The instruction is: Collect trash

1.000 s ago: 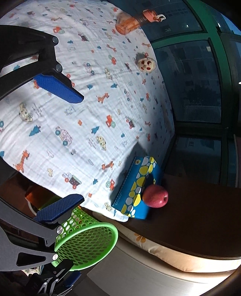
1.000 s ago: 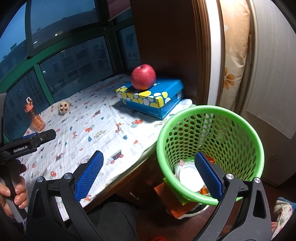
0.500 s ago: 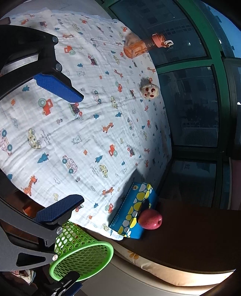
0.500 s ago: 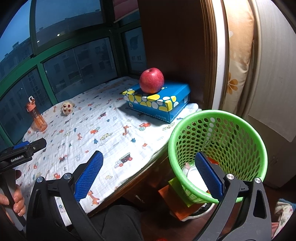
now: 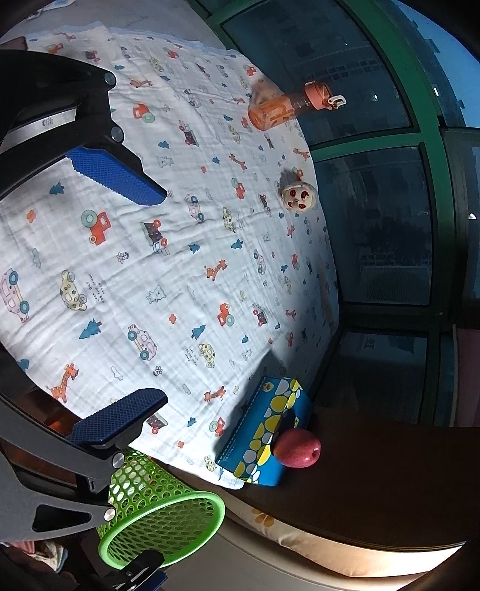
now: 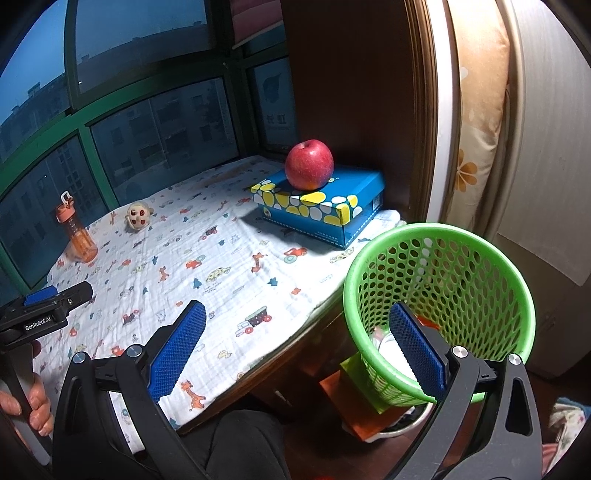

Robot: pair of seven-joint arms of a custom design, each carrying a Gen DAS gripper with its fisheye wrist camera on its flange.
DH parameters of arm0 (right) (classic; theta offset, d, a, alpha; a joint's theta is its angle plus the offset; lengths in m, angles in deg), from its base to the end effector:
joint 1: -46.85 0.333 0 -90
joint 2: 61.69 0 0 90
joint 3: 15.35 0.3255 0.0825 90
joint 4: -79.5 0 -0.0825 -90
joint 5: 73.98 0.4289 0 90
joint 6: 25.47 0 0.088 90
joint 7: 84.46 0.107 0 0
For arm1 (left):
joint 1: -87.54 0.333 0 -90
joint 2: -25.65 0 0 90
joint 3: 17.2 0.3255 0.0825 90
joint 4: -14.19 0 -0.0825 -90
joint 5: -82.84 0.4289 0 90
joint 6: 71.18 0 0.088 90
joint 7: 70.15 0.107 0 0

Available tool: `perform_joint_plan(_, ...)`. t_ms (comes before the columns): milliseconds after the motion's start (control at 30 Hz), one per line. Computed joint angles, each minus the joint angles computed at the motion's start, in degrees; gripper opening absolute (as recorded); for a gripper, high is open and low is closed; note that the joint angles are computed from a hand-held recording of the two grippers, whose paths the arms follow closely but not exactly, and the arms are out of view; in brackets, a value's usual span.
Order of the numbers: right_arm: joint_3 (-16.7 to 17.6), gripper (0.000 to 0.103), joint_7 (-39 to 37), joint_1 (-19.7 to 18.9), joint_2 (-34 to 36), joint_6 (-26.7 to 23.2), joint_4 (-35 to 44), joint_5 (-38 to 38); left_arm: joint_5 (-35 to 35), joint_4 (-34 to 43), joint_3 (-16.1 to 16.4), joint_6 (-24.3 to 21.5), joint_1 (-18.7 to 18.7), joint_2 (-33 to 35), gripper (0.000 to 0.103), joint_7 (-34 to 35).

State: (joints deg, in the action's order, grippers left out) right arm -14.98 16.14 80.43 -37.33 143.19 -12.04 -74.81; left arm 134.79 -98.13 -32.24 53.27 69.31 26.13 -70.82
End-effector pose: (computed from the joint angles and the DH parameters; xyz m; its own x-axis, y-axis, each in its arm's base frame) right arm 0.6384 0.4299 0.4877 0.4625 -0.8761 -0.1362 -0.5905 -0.1897 -0.7844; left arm 0.5402 -0.3178 0.4943 0.5111 -0.8594 0.0116 -0.5880 -0.3594 -0.7246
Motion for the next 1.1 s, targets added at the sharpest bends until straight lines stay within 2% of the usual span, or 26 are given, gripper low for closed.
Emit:
perform_joint_plan(300, 0.5, 0.098, -0.5, -0.3, -0.1, 0.3, -0.2, 0.9, 0.7, 0.6, -0.3, -2.7, -0.3, -0.1, 0.096, -0.3)
perform_joint_plan(433, -0.2, 0.098, 0.0, 0.4, 0.0, 0.4, 0.0, 0.2, 0.6, 0.7, -0.2, -2.7, -0.4, 0.0, 0.096, -0.1)
perform_joint_plan(1100, 0.3, 0.098, -0.5, 0.5, 0.7, 0.1, 0.5, 0.5, 1.8, 2.2, -0.3, -6.4, -1.6, 1.2, 0.096, 0.6)
